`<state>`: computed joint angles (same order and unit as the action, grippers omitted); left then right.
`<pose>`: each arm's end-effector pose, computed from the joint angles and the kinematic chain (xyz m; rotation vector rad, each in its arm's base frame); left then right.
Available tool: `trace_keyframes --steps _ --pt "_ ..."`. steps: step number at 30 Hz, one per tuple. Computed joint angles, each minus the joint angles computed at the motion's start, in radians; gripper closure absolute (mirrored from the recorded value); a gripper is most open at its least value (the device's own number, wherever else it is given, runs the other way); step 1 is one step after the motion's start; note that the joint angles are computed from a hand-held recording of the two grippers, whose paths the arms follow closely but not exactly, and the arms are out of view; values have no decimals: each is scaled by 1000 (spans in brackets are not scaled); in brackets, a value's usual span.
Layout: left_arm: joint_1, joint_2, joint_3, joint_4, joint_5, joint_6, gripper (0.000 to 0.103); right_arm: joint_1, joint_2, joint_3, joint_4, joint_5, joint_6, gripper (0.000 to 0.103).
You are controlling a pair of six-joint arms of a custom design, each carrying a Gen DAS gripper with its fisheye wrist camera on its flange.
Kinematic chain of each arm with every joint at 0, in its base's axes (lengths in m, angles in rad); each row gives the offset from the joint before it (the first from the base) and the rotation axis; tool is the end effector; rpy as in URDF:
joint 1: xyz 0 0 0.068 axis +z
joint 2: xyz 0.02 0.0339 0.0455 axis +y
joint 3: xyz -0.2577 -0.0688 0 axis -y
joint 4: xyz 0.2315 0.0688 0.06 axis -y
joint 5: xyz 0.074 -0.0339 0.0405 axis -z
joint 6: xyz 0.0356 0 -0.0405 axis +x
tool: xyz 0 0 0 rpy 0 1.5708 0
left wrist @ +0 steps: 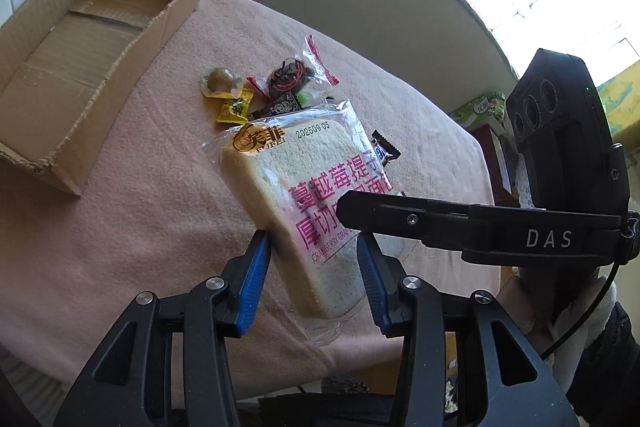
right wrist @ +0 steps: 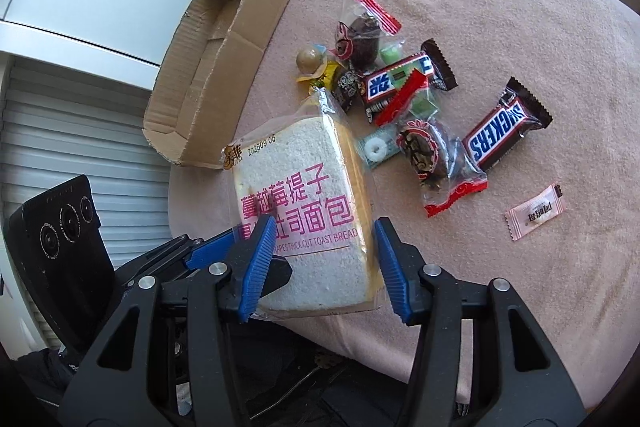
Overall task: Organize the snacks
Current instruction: 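Carry the toast slice with the right tool into the cardboard box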
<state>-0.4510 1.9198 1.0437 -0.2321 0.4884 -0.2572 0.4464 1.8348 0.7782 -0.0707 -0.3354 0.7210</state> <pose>0.3072 -0.1674 0.1219 0.4265 2.7204 -0.8669 0.2651 0.1399 0.0930 0.2831 2.8459 0.7588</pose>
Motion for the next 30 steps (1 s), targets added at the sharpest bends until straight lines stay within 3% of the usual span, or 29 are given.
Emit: trace_keyframes --steps 19,30 --pt "214 -88 15 -7 -21 31 61 72 240 531 -215 2 -85 50" --pt "313 -5 117 -26 -32 31 61 96 491 937 -375 -6 -149 50"
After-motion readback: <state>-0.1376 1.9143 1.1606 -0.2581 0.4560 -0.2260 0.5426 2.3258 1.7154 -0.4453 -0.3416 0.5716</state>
